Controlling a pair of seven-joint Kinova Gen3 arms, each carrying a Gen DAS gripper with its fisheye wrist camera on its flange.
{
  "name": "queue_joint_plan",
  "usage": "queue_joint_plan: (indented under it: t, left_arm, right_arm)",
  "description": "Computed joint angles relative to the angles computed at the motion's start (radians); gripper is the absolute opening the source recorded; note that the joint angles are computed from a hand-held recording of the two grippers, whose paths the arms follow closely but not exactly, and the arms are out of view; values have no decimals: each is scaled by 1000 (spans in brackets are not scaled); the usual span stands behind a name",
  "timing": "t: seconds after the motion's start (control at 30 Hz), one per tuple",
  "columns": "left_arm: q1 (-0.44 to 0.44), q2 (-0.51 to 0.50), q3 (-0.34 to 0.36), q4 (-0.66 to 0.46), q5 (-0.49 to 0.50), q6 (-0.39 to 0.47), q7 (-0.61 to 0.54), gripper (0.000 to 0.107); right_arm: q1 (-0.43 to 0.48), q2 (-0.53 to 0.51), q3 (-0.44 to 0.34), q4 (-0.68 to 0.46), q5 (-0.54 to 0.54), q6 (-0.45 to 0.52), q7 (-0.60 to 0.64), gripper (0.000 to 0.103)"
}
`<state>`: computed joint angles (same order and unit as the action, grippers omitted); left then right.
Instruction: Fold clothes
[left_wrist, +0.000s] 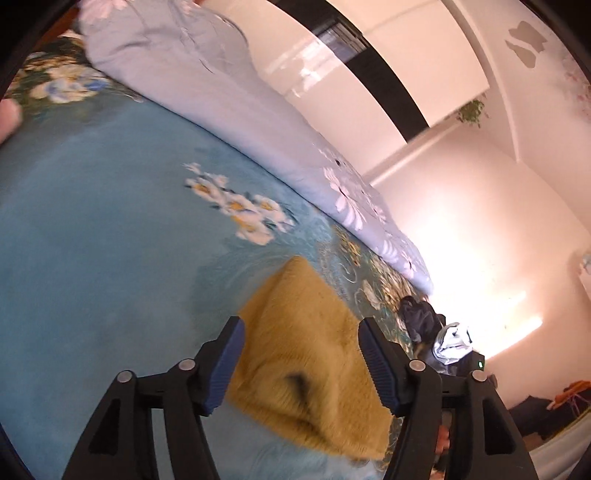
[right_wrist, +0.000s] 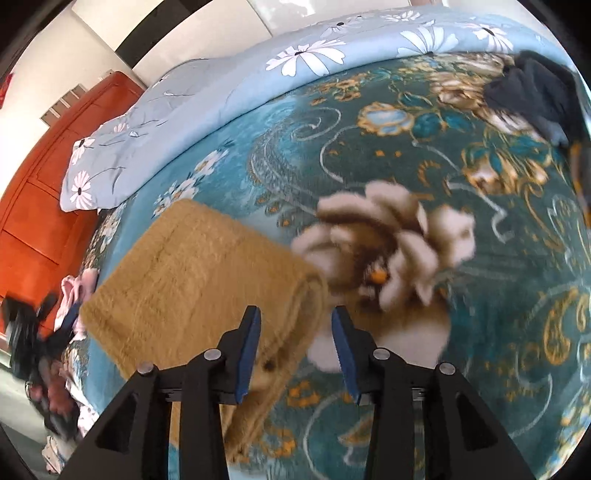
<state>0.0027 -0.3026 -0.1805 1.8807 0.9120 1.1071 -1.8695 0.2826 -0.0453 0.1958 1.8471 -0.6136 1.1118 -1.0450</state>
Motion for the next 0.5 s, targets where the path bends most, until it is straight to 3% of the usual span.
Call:
queue_joint_plan:
  t: [0.13, 0.27, 0.43, 0.5]
  left_arm:
    - [-58, 26, 106, 0, -104, -19, 64, 68]
    - [-1, 16, 33, 87, -115, -37, 56, 68]
    - [-6, 30, 39, 119, -141, -44, -1, 76]
    - [-5, 40, 16, 131, -109, -33, -48, 77]
  right_arm:
    - [13, -45, 30, 48, -26, 26, 57, 43]
    - [42, -57, 94, 118, -137, 89, 170, 52]
    - [120, 3, 147, 231, -310, 184, 276, 64]
    - [156, 24, 132, 270, -355, 181, 289, 65]
